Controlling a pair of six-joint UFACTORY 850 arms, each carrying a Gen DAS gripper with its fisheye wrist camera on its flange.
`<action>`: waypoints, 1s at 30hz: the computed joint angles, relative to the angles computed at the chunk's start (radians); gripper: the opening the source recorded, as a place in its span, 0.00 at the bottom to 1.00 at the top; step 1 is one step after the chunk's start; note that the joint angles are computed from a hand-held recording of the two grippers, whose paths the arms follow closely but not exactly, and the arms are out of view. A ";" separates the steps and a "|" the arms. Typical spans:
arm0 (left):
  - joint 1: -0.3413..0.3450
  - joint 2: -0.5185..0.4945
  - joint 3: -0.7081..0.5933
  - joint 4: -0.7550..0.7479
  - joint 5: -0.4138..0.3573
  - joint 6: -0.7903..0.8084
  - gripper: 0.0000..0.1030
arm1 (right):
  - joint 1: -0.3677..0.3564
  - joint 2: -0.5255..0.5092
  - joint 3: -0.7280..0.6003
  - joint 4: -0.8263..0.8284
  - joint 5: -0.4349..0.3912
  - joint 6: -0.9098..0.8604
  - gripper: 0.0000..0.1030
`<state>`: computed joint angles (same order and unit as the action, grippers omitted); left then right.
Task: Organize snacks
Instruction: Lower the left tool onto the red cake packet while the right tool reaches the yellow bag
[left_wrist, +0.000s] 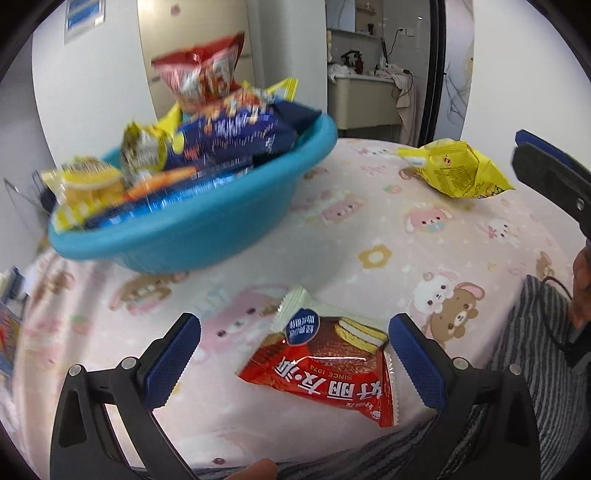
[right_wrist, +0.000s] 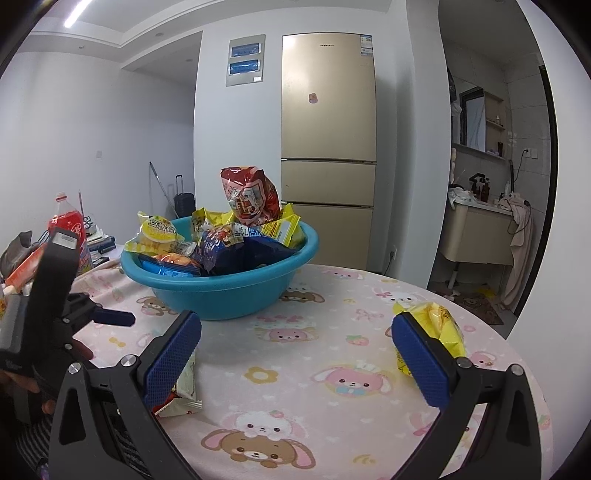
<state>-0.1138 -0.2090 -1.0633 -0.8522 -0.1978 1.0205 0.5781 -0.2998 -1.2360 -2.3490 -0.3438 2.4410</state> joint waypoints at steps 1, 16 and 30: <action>0.007 -0.005 -0.005 -0.023 -0.023 0.018 1.00 | 0.000 -0.001 0.000 0.003 0.002 -0.002 1.00; 0.004 -0.070 -0.064 0.067 -0.223 -0.001 1.00 | 0.000 -0.009 -0.011 0.062 0.024 -0.059 1.00; -0.009 -0.044 -0.034 0.061 -0.171 0.043 0.63 | -0.013 -0.016 -0.019 0.041 0.062 -0.011 1.00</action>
